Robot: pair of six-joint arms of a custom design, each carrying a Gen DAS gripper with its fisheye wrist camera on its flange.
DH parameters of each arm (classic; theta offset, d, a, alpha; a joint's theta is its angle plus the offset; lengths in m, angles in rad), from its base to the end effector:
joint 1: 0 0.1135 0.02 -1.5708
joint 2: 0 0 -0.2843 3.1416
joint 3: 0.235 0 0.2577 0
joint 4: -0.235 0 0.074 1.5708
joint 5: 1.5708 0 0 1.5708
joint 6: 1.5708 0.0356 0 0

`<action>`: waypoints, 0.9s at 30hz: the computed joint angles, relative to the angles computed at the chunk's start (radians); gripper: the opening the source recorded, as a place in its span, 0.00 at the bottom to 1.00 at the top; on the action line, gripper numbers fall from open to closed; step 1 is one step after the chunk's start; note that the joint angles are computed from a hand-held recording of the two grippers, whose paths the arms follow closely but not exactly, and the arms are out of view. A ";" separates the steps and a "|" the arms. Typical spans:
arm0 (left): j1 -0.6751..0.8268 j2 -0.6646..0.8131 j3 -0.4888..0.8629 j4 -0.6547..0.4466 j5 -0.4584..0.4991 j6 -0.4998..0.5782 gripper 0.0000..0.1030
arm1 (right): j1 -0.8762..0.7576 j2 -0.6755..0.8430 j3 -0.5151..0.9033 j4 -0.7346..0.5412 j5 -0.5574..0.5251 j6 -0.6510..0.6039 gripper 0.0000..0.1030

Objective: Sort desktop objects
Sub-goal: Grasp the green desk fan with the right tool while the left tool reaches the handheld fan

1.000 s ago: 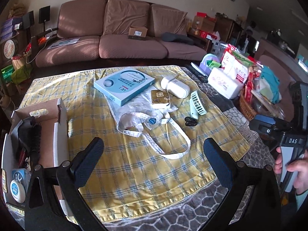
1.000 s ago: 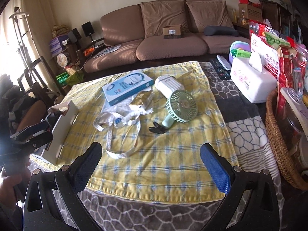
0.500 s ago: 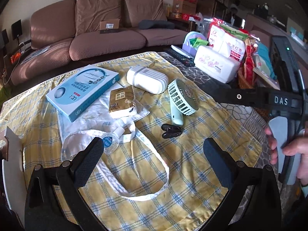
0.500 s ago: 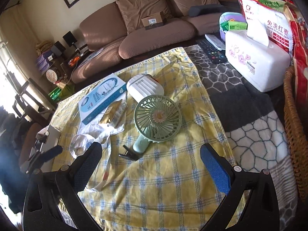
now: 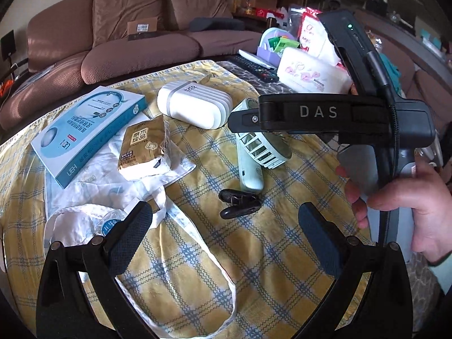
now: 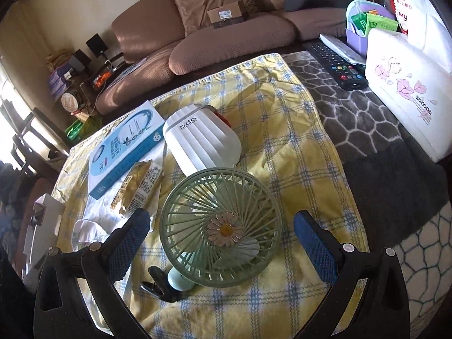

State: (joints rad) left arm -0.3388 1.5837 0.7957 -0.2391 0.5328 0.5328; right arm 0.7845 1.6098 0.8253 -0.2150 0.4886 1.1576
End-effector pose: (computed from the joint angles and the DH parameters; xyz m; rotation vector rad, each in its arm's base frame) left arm 0.2742 -0.1158 0.1728 1.2222 2.1761 -0.6088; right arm 0.2297 0.2057 0.1743 0.6220 2.3416 0.2458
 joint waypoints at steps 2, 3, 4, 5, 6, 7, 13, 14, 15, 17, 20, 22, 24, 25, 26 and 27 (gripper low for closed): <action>-0.006 0.004 -0.005 0.003 -0.005 0.003 1.00 | -0.016 0.022 0.003 0.019 -0.025 -0.023 0.94; -0.009 0.006 -0.007 0.006 -0.008 0.003 1.00 | -0.022 0.031 0.005 0.023 -0.037 -0.033 0.85; -0.011 0.007 -0.007 0.007 -0.006 0.000 1.00 | -0.030 0.033 -0.002 0.042 -0.053 -0.048 0.84; -0.011 0.008 -0.007 0.006 -0.003 -0.002 1.00 | -0.026 0.032 -0.001 0.039 -0.044 -0.050 0.85; -0.011 0.008 -0.006 0.006 0.001 -0.004 1.00 | -0.021 0.032 0.004 0.028 -0.036 -0.050 0.84; -0.013 0.009 -0.003 0.007 0.002 -0.008 1.00 | -0.017 0.034 0.009 0.020 -0.029 -0.055 0.84; -0.035 -0.007 -0.001 0.035 -0.004 -0.049 1.00 | 0.070 -0.021 0.060 -0.076 0.081 -0.073 0.84; -0.035 -0.011 0.000 0.034 0.001 -0.056 1.00 | 0.085 -0.045 0.067 -0.087 0.093 -0.071 0.84; -0.033 -0.020 -0.002 0.033 0.008 -0.065 1.00 | 0.102 -0.068 0.076 -0.100 0.102 -0.068 0.84; -0.006 -0.054 -0.008 0.022 0.058 -0.078 0.89 | 0.141 -0.095 0.123 -0.145 0.117 -0.062 0.84; 0.057 -0.104 0.014 -0.063 0.139 -0.084 0.68 | 0.204 -0.105 0.213 -0.213 0.138 -0.057 0.84; 0.127 -0.140 0.034 -0.150 0.217 -0.051 0.65 | 0.239 -0.083 0.291 -0.256 0.143 -0.058 0.84; 0.204 -0.184 0.054 -0.245 0.282 0.007 0.60 | 0.271 -0.040 0.384 -0.308 0.148 -0.060 0.84; 0.245 -0.195 0.074 -0.313 0.314 0.055 0.52 | 0.286 -0.015 0.429 -0.327 0.150 -0.062 0.84; 0.284 -0.205 0.094 -0.378 0.336 0.105 0.48 | 0.298 0.014 0.477 -0.345 0.149 -0.068 0.84; 0.323 -0.212 0.116 -0.446 0.351 0.160 0.41 | 0.307 0.044 0.524 -0.363 0.143 -0.075 0.84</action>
State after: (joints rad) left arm -0.0162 1.3716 0.9118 -0.6853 0.8839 0.6933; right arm 1.0915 1.6542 1.3495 -0.5776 0.6320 1.0830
